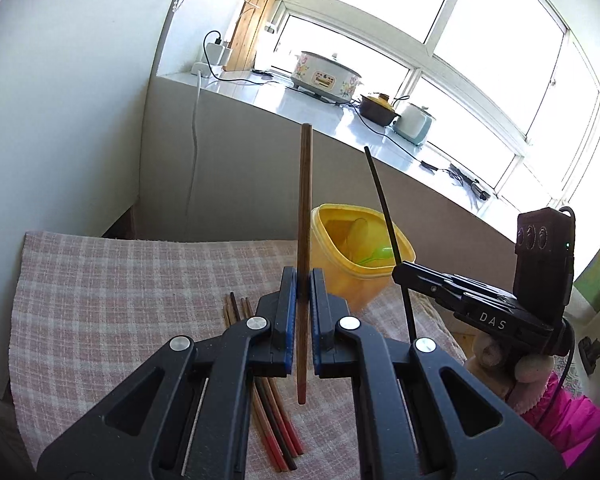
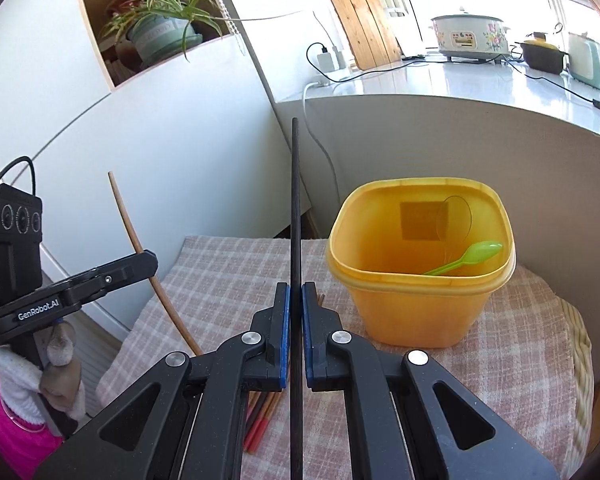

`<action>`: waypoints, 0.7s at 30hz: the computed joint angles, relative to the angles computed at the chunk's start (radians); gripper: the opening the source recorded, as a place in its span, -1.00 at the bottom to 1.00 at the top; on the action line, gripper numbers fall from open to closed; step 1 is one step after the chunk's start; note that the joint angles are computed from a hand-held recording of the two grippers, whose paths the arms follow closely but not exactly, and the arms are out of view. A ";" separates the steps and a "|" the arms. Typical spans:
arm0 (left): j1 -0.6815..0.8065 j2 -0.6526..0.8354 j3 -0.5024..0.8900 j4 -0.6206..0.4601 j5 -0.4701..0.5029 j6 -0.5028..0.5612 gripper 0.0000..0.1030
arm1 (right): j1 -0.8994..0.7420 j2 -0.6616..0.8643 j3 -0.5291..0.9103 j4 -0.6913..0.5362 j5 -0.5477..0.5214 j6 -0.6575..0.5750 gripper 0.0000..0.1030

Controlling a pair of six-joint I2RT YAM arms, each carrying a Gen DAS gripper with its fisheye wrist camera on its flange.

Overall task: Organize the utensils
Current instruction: 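Lift both chopsticks upright and carry them over the yellow container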

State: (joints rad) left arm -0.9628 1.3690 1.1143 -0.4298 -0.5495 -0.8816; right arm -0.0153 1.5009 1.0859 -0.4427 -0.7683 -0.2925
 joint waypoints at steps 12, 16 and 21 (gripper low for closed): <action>0.058 0.129 0.185 0.089 0.051 0.120 -0.92 | -0.064 0.077 0.150 0.057 -0.042 0.106 -0.91; 0.078 0.173 0.251 0.099 0.068 0.152 -0.92 | -0.068 0.108 0.202 0.079 -0.043 0.137 -0.91; 0.103 0.224 0.320 0.114 0.087 0.178 -0.92 | -0.063 0.147 0.252 0.109 -0.038 0.174 -0.91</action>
